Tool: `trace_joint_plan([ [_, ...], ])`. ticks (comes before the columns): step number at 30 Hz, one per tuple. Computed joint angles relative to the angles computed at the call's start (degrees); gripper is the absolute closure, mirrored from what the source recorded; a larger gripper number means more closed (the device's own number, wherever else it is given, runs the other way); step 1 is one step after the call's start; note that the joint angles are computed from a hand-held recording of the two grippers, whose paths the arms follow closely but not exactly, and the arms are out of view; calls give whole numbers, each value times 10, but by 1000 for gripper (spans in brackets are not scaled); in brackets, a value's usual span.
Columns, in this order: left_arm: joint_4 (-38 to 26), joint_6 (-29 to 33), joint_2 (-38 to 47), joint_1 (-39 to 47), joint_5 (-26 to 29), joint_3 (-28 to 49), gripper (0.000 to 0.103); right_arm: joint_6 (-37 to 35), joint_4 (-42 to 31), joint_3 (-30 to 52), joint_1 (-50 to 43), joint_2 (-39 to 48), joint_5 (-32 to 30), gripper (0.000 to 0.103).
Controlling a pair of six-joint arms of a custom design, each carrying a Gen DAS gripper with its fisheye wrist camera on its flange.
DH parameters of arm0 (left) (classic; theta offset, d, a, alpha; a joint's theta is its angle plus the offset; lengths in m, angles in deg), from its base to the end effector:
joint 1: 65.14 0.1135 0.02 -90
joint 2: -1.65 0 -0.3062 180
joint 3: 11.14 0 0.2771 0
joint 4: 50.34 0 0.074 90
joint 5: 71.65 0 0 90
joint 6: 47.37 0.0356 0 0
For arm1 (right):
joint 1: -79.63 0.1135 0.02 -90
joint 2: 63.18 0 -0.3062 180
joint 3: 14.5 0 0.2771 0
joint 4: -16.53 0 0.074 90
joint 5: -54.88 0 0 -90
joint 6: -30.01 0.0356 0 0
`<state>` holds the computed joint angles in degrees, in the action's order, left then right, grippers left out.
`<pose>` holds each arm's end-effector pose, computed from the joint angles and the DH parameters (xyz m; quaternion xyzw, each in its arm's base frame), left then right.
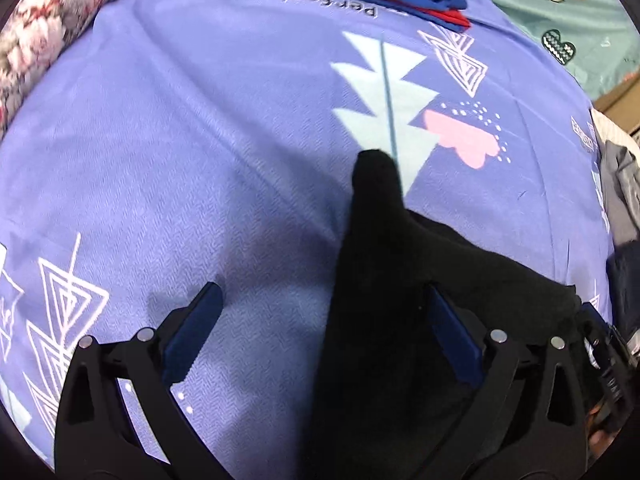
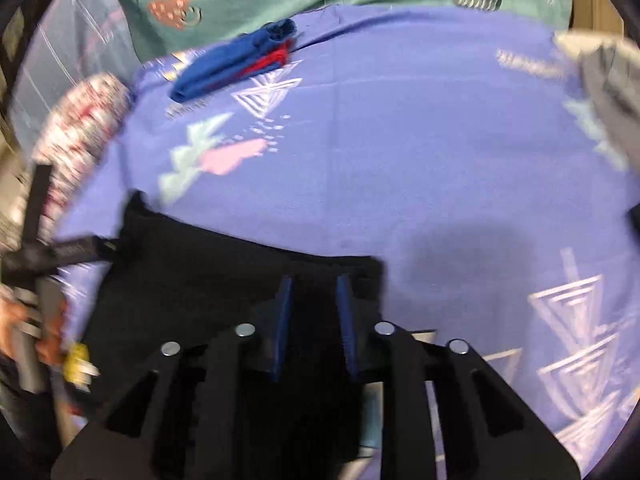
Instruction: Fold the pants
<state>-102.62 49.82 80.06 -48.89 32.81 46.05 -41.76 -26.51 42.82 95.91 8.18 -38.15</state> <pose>0.2402 0.0608 0.2092 -0.0595 0.9801 -0.0930 0.1647 0.2399 0.0720 0.2445 0.0088 0.9587 0.1082 0.2630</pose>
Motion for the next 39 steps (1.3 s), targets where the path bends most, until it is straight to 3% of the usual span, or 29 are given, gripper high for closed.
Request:
trace_joint_plan([
  [2, -10, -6, -14, -1, -10, 3, 2, -7, -9, -12, -15, -21, -8, 63],
  [4, -23, -3, -48, -2, -19, 3, 3, -4, -22, -18, -42, -47, -70, 60],
  [10, -78, 30, -135, 24, 24, -9, 3, -11, -73, -32, -53, -157, -136, 60],
  [14, -100, 33, -161, 22, 41, -26, 3, -7, -92, -35, -24, -183, -137, 60],
  [17, -113, 42, -181, 19, 47, -46, 3, 1, -99, -38, 16, -187, -96, 58],
  [24, -103, 35, -193, -5, 39, -91, 3, 11, -97, -54, 43, -179, -71, 53],
  [26, -100, 30, -194, -3, 43, -97, 3, 11, -101, -58, 55, -174, -48, 50],
  [28, -102, 31, -194, 1, 49, -97, 3, 18, -106, -59, 62, -160, -27, 36],
  [31, -108, 34, -198, 1, 48, -96, 3, 25, -103, -74, 27, -159, -80, 36],
  [35, -117, 41, -204, 2, 45, -92, 3, 20, -125, -65, 49, -197, -57, 36],
  [39, -121, 45, -208, 10, 53, -94, 3, 10, -141, -67, 15, -214, -98, 35],
])
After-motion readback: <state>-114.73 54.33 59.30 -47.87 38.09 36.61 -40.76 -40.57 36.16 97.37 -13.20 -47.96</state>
